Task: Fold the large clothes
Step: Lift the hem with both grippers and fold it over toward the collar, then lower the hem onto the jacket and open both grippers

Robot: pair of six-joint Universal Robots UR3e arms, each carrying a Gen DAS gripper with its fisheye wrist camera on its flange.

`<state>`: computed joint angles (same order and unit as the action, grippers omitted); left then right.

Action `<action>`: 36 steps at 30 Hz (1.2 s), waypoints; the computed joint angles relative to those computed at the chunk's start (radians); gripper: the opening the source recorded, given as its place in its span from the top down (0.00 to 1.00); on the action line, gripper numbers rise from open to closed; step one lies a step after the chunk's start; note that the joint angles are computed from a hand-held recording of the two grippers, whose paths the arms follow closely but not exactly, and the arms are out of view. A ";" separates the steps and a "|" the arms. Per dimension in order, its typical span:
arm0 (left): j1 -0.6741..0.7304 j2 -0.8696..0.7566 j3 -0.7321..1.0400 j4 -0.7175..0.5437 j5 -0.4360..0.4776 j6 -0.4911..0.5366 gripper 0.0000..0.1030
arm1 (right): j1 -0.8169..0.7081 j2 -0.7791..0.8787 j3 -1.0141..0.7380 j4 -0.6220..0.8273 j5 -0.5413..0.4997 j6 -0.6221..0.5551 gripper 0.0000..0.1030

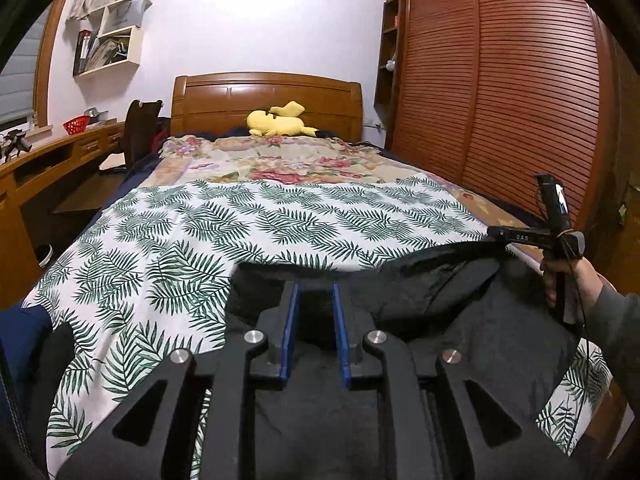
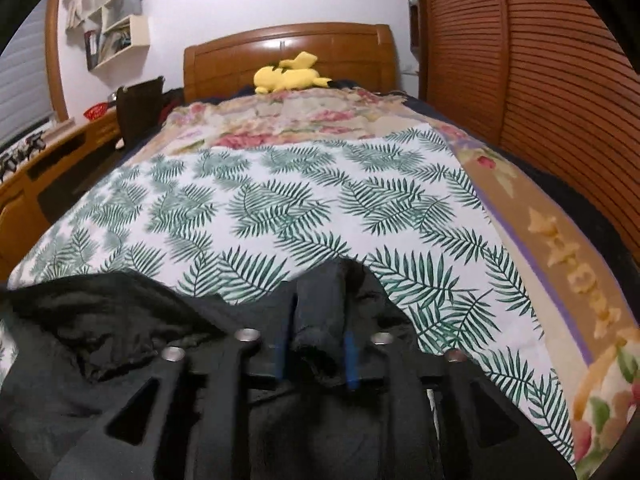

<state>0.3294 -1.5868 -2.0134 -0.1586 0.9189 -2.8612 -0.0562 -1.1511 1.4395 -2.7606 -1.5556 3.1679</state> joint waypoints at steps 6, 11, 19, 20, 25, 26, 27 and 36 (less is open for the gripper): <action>-0.004 0.011 -0.010 -0.033 -0.020 0.010 0.85 | 0.018 -0.079 0.075 -0.030 -0.077 -0.036 0.30; -0.032 0.031 -0.043 -0.038 -0.007 0.037 0.85 | 0.032 -0.196 0.225 -0.018 -0.070 -0.072 0.30; -0.051 0.110 -0.154 -0.056 -0.020 0.088 0.84 | 0.114 -0.349 0.450 -0.007 -0.017 -0.073 0.30; -0.050 0.123 -0.169 -0.062 -0.027 0.095 0.84 | 0.135 -0.363 0.474 -0.006 -0.009 -0.077 0.32; -0.046 0.209 -0.257 -0.091 -0.047 0.141 0.82 | 0.238 -0.394 0.528 0.009 0.007 -0.071 0.43; -0.045 0.225 -0.269 -0.097 -0.053 0.143 0.82 | 0.251 -0.397 0.533 0.014 0.009 -0.071 0.43; -0.040 0.247 -0.286 -0.109 -0.065 0.149 0.82 | 0.275 -0.399 0.538 0.019 0.005 -0.066 0.44; -0.017 0.406 -0.423 -0.207 -0.112 0.221 0.79 | 0.397 -0.349 0.546 0.028 -0.060 -0.022 0.44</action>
<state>0.3121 -1.1809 -2.4364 -0.3656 0.8068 -2.6403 0.3404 -1.5004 1.9860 -2.7329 -1.6158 3.1463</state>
